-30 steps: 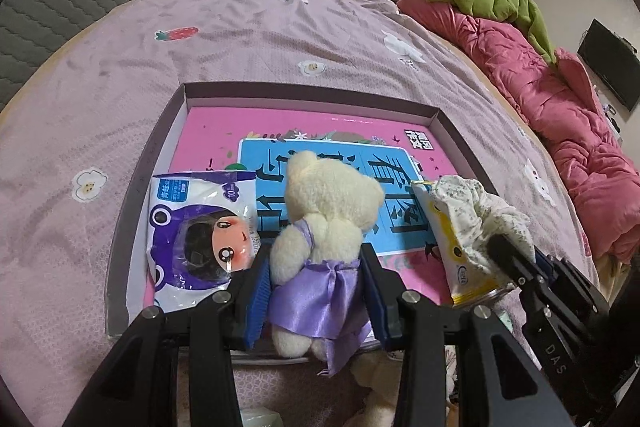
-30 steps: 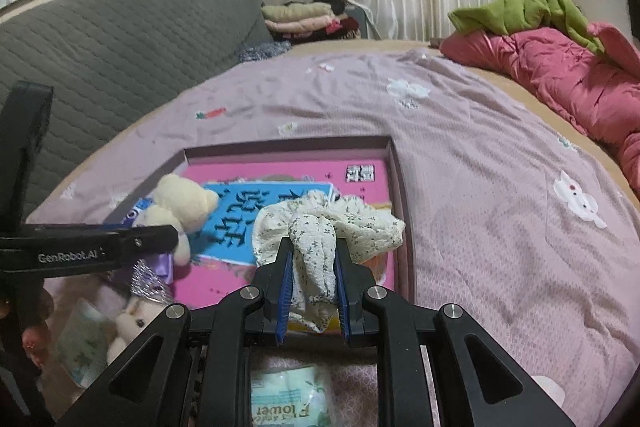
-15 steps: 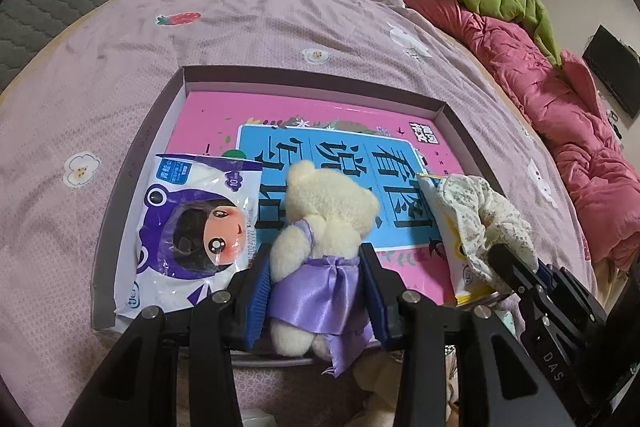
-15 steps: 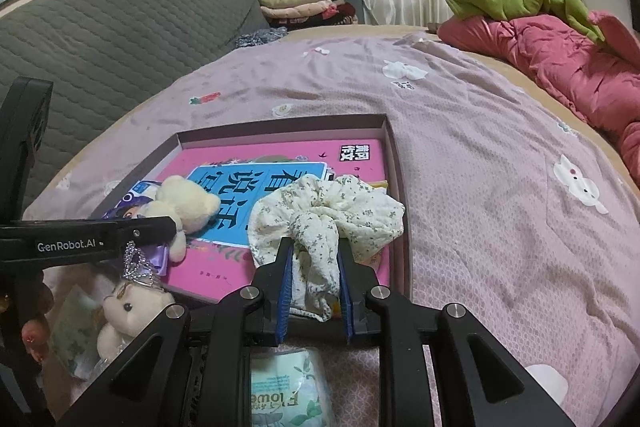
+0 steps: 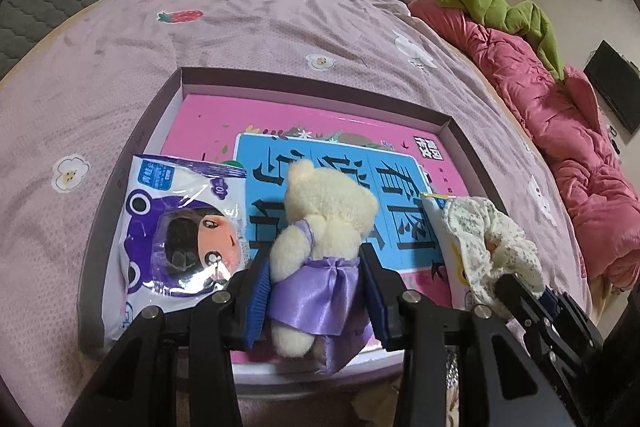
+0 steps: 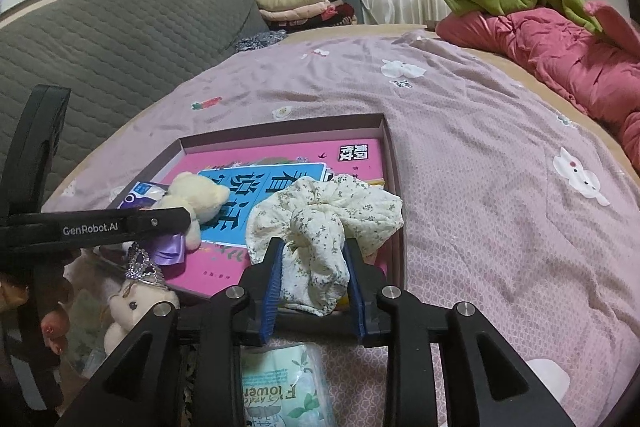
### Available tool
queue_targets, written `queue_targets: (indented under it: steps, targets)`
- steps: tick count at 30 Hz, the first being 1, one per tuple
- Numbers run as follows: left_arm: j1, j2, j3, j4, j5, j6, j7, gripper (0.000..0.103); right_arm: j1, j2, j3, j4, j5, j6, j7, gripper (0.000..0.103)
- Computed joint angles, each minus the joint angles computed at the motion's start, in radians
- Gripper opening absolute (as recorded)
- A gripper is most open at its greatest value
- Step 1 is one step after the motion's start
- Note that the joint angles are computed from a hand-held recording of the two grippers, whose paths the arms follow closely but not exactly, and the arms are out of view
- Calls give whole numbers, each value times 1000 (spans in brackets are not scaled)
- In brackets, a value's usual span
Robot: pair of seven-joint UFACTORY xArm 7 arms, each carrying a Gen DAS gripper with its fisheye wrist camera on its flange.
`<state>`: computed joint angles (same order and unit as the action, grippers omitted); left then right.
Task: Organize soft objects
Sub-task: 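Lower the scrunchie into the tray and open the right tool while the left lowers the bear onto the book, then open the left tool to release the teddy bear onto the book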
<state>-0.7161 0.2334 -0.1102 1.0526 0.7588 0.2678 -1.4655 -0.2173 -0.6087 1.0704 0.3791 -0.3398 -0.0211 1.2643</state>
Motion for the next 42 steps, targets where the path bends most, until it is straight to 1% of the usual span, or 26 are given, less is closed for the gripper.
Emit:
queue_targets:
  steps: [3,5,7,9,13,15,17,22,27,32,42]
  targets:
    - [4,8,-4,10,-15,7,12,43,3,-13,1,-3,1,-3,5,30]
    - [9,15,-15,14,-42,13,47,43,2,-18,3,-5,3,-5,7,31]
    - [-10,12,1,10,-17,13,25,44,4,-18,4,-5,4,0,10,31]
    - [-9,9,-2,4,-23,6,27,44,6,-25,3,-7,5,1,14,31]
    - [3,2,-18,-1,-65,13,64,44,10,-54,2,-19,7,-18,22,32]
    - [0,-2,-20,-3,-71,19,74,44,12,-58,1,-22,11,-24,20,39]
    - [-5,-7,-21,-3,-71,36,76,45,17,-60,-1,-25,15,-23,18,40]
    - [2,-27,-34,-21,-80,35,79,45,26,-58,-12,-28,22,-21,13,41]
    - [8,-53,-44,-38,-70,45,63,45,29,-63,-16,-28,24,-9,17,47]
    - [26,-76,-60,-55,-67,26,53,45,41,-93,-17,-45,25,-16,30,48]
    - [41,-91,-83,-66,-74,53,61,45,54,-96,-33,-52,23,-15,29,48]
